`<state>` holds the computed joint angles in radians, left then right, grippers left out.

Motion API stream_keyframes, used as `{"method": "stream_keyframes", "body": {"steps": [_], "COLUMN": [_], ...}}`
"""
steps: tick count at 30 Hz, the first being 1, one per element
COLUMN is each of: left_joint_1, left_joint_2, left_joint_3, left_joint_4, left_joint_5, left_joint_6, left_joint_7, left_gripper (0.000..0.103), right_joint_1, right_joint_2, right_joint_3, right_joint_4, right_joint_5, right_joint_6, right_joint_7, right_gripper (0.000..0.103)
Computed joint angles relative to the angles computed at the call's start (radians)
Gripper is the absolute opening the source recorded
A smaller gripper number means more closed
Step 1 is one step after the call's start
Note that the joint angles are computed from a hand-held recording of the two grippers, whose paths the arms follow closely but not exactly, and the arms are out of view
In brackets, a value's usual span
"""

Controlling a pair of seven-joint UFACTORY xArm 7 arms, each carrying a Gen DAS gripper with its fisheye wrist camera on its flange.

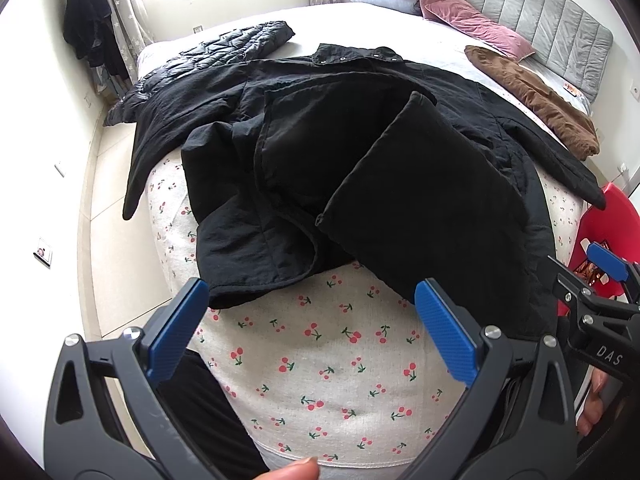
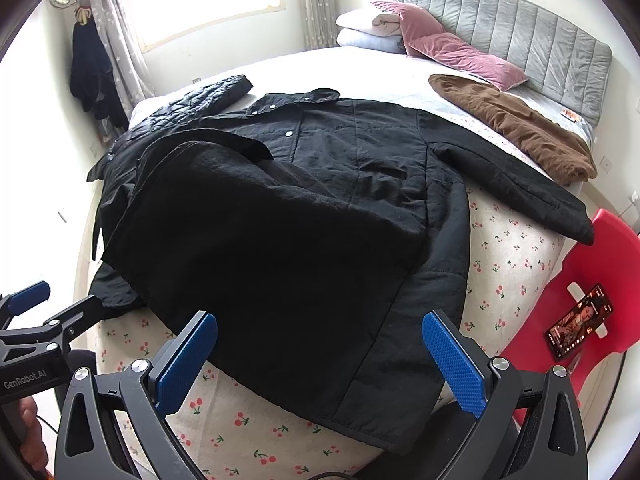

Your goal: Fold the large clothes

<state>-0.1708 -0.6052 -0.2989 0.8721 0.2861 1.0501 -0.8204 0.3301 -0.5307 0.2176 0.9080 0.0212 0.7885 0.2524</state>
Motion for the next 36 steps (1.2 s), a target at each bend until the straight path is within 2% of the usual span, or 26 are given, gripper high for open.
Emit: {"method": "stream_keyframes", "body": {"steps": [9,12,14,16,18,23,25,29,30,32,34,36], "left_joint_1": [-0.005,0.002,0.000,-0.016,-0.014,0.056,0.071,0.102,0.107,0.114,0.130,0.153], "left_joint_2": [-0.002,-0.007,-0.017,-0.008,0.023,0.141,0.200,0.372,0.421,0.510,0.611,0.742], "left_joint_3": [0.042,0.066,0.098,0.156,0.186,0.187,0.202,0.232,0.243,0.264,0.286,0.298], "left_joint_4": [0.014,0.017,0.006,0.017,0.059,0.207,0.268,0.432,0.478,0.564,0.661,0.798], "left_joint_5": [-0.029,-0.041,-0.065,-0.120,-0.157,-0.106,-0.106,-0.099,-0.109,-0.149,-0.210,-0.280], "left_joint_6": [-0.028,-0.063,-0.118,-0.170,-0.158,-0.121,-0.121,-0.098,-0.091,-0.071,-0.055,-0.025], "left_joint_7": [0.056,0.097,0.137,0.226,0.309,0.462,0.523,0.634,0.667,0.726,0.785,0.856], "left_gripper": [0.103,0.103,0.103,0.103,0.103,0.103,0.103,0.103,0.103,0.103,0.103,0.103], "right_joint_1": [-0.009,0.002,0.010,0.007,-0.014,-0.055,-0.046,-0.072,-0.076,-0.103,-0.130,-0.145], "right_joint_2": [0.030,0.050,0.070,0.096,0.133,0.236,0.316,0.463,0.520,0.611,0.704,0.837], "right_joint_3": [-0.005,-0.033,-0.056,-0.072,-0.075,-0.080,-0.115,-0.139,-0.151,-0.142,-0.125,-0.107], "right_joint_4": [0.042,0.074,0.103,0.140,0.188,0.306,0.393,0.550,0.613,0.712,0.820,0.986], "right_joint_5": [-0.021,-0.003,0.026,0.048,0.043,0.010,0.074,0.197,0.271,0.351,0.377,0.357], "right_joint_6": [-0.013,-0.024,-0.027,-0.033,-0.048,-0.078,-0.051,0.011,0.040,0.100,0.163,0.252], "right_joint_7": [-0.031,-0.086,-0.130,-0.164,-0.181,-0.220,-0.303,-0.420,-0.504,-0.593,-0.635,-0.640], "right_gripper": [0.103,0.103,0.103,0.103,0.103,0.103,0.103,0.103,0.103,0.103,0.103,0.103]}}
